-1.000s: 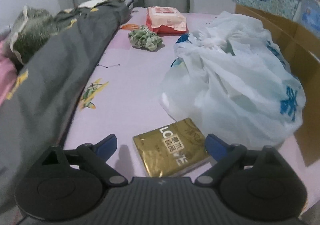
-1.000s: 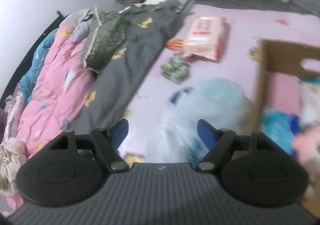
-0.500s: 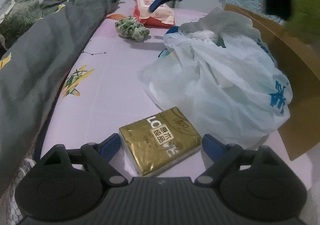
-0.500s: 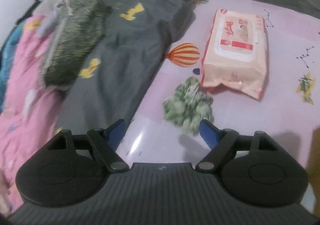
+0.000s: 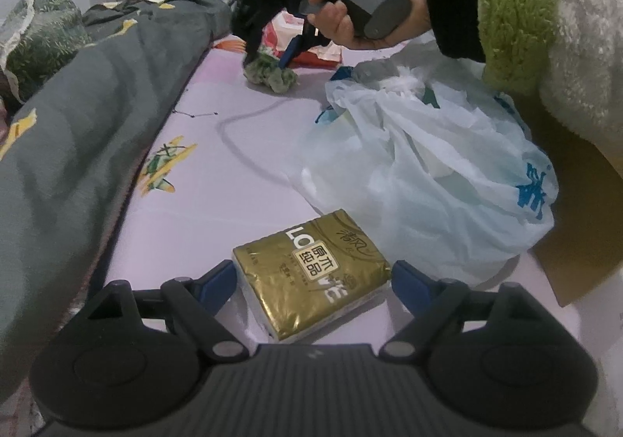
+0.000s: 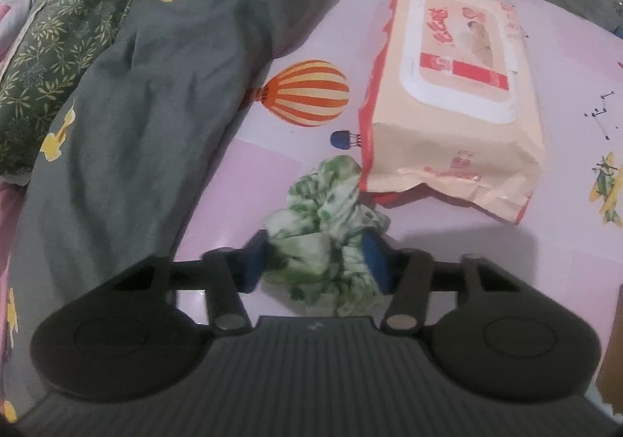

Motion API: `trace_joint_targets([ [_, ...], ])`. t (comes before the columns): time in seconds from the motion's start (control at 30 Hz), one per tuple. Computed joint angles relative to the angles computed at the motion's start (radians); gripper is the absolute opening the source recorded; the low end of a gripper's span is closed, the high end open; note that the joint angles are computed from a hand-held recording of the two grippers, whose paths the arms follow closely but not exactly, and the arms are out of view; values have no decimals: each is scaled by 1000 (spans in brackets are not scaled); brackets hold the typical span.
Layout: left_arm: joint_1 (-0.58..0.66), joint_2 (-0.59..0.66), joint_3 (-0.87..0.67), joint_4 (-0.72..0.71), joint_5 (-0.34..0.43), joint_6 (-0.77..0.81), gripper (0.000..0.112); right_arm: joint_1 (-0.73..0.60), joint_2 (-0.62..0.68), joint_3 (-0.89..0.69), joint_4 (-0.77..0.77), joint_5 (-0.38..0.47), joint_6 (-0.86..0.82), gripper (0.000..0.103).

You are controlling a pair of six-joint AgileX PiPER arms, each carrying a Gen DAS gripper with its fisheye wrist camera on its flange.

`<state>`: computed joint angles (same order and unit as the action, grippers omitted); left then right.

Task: Organize soft objects
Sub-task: 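Grasp the green scrunchie with the right gripper and lift, then carry the green scrunchie into the box and release it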

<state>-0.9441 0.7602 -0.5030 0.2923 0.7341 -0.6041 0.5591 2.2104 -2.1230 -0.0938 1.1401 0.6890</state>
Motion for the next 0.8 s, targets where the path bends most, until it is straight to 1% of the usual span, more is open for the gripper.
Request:
trace_joint_targets([
  [0.03, -11, -7, -3, 13, 11, -16, 87, -3, -9, 11, 2, -6, 4, 35],
  [0.07, -17, -14, -7, 19, 21, -25, 87, -7, -22, 28, 11, -14, 2, 24],
  [0.1, -28, -21, -11, 30, 32, -41, 87, -14, -36, 48, 26, -27, -2, 20],
  [0.27, -82, -64, -35, 80, 101, -113, 87, -15, -137, 167, 62, -86, 4, 17],
  [0.33, -120, -78, -51, 111, 136, -156, 87, -16, -194, 233, 90, -123, -5, 17],
  [0.47, -142, -98, -92, 120, 165, -168, 87, -22, -343, 375, 154, -196, -26, 17],
  [0.5, -163, -97, -103, 137, 175, -187, 87, -25, -388, 413, 169, -214, -31, 17],
  [0.57, -248, -97, -129, 205, 214, -264, 87, -31, -500, 501, 195, -247, -35, 17],
  [0.63, -343, -95, -158, 273, 259, -339, 87, -40, -604, 570, 211, -261, -39, 17],
  [0.73, -465, -87, -199, 349, 296, -417, 87, -52, -800, 678, 205, -250, -28, 17],
  [0.8, -525, -61, -233, 384, 306, -445, 87, -52, -936, 733, 165, -212, -1, 17],
])
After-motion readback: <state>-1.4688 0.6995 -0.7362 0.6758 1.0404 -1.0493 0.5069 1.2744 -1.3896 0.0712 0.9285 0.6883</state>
